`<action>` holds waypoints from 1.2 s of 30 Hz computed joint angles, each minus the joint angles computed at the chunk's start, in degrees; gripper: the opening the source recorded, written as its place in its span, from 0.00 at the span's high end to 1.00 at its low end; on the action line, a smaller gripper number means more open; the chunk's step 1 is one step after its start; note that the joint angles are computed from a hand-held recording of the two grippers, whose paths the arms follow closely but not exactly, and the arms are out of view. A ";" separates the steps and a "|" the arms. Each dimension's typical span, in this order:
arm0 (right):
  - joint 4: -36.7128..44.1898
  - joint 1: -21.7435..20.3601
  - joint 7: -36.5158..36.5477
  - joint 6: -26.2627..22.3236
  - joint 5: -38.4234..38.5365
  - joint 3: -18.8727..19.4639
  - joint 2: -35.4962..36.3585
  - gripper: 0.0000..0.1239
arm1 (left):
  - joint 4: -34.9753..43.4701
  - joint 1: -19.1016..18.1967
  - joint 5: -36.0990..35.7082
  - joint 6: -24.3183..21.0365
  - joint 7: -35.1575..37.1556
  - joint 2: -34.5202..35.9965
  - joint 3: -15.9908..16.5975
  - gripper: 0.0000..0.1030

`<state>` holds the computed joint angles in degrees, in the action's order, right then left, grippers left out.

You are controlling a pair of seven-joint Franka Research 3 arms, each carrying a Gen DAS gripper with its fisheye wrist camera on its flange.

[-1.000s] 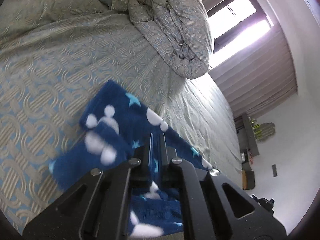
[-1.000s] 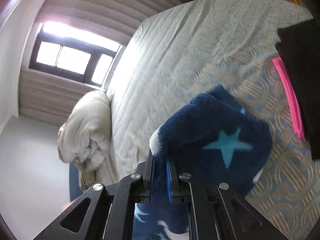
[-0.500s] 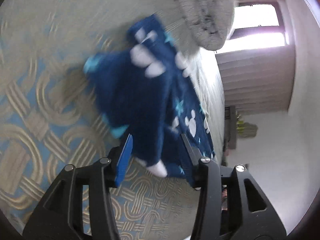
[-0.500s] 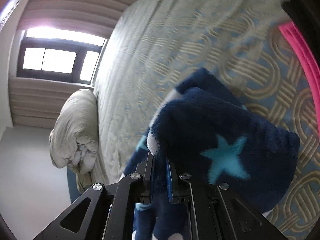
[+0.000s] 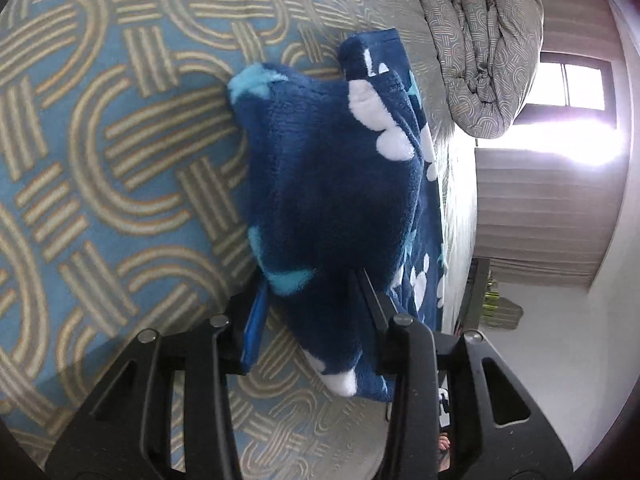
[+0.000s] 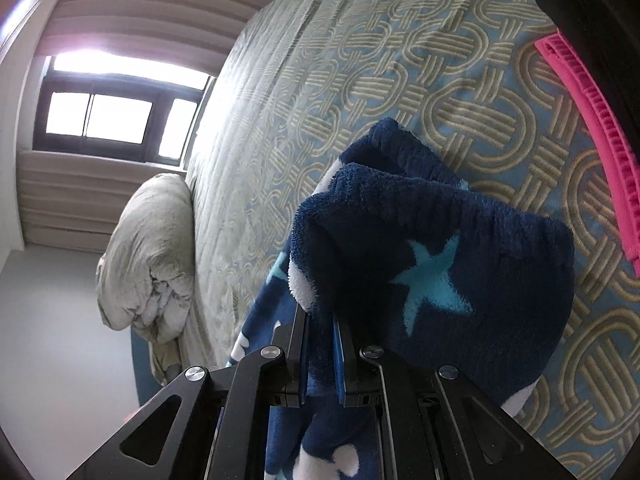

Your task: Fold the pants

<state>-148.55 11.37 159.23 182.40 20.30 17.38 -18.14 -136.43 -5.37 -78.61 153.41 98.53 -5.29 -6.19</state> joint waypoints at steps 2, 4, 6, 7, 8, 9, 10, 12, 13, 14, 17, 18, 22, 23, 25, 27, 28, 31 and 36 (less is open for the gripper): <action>0.48 -0.63 0.09 -0.51 -0.54 0.49 0.25 0.93 | 1.52 -0.05 -1.14 1.03 1.28 1.72 -0.15 0.60; 0.49 -0.82 0.48 -0.20 -0.69 0.60 0.38 0.93 | 3.30 0.02 -1.68 2.13 2.89 3.33 -0.62 0.80; 0.31 -1.17 0.62 0.33 -1.02 0.94 0.43 0.93 | 4.02 0.04 -3.60 2.76 5.71 3.96 -1.16 0.92; 0.11 -1.37 0.55 0.73 -1.20 1.15 0.39 0.93 | 4.35 -0.01 -4.40 3.50 6.96 4.12 -1.45 0.92; 0.06 -1.23 0.33 1.16 -1.19 1.08 0.52 0.93 | 5.12 0.00 -4.49 4.34 7.70 4.73 -1.64 0.93; -0.15 -1.25 0.20 1.65 -1.11 1.17 0.47 0.93 | 5.22 0.03 -4.74 5.29 8.57 4.51 -1.83 0.93; -0.67 -1.93 0.38 2.56 -1.04 1.99 0.23 0.93 | 5.18 0.14 -5.73 5.61 9.87 4.18 -1.84 0.93; -1.22 -2.24 -0.04 3.81 -0.47 2.50 -0.02 0.93 | 5.15 0.33 -7.91 6.26 12.47 3.06 -1.69 0.93; -1.59 -2.56 -0.24 4.70 -0.06 2.98 -0.22 0.93 | 5.39 0.38 -8.42 6.47 13.09 2.73 -1.59 0.93; -2.06 -2.71 -0.51 6.16 0.55 3.37 -0.34 0.93 | 6.24 0.50 -8.65 6.33 13.64 2.80 -1.40 0.93; -2.78 -0.98 -2.65 9.88 2.34 2.39 -0.12 0.93 | 8.18 0.62 -7.17 7.00 13.19 3.26 -1.33 0.93; -2.75 -0.97 -3.20 10.33 3.10 2.62 -0.13 0.93 | 9.43 0.72 -6.05 6.77 12.49 4.02 -1.28 0.93; -2.46 2.85 -5.35 12.20 4.90 -0.96 0.74 0.93 | 14.81 1.20 0.07 7.75 8.32 7.75 -1.72 0.93; -2.31 3.61 -5.83 12.50 5.38 -1.76 1.03 0.93 | 15.75 1.41 1.58 7.73 7.24 8.46 -1.97 0.93; -1.85 5.90 -6.45 13.38 5.97 -4.28 1.89 0.93 | 18.99 1.88 5.34 7.37 4.20 10.79 -2.43 0.93; -1.38 7.99 -7.04 14.37 6.50 -6.60 2.69 0.93 | 21.71 2.51 9.37 7.07 1.16 12.74 -3.16 0.93; -0.98 8.80 -7.48 14.70 6.78 -7.58 3.08 0.93 | 23.65 2.67 12.39 7.02 -1.57 14.24 -3.44 0.93; 1.18 10.38 -9.04 14.54 7.10 -10.37 5.00 0.93 | 30.28 2.74 22.32 6.55 -10.12 19.55 -3.86 0.93; 4.06 15.97 -5.11 15.18 1.33 -19.40 9.32 0.93 | 44.26 -0.02 41.27 2.23 -27.69 30.66 -0.27 0.93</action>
<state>-144.49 27.34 154.11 197.58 21.63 -2.02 -8.82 -92.17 -5.38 -37.34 155.65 70.83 25.37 -6.46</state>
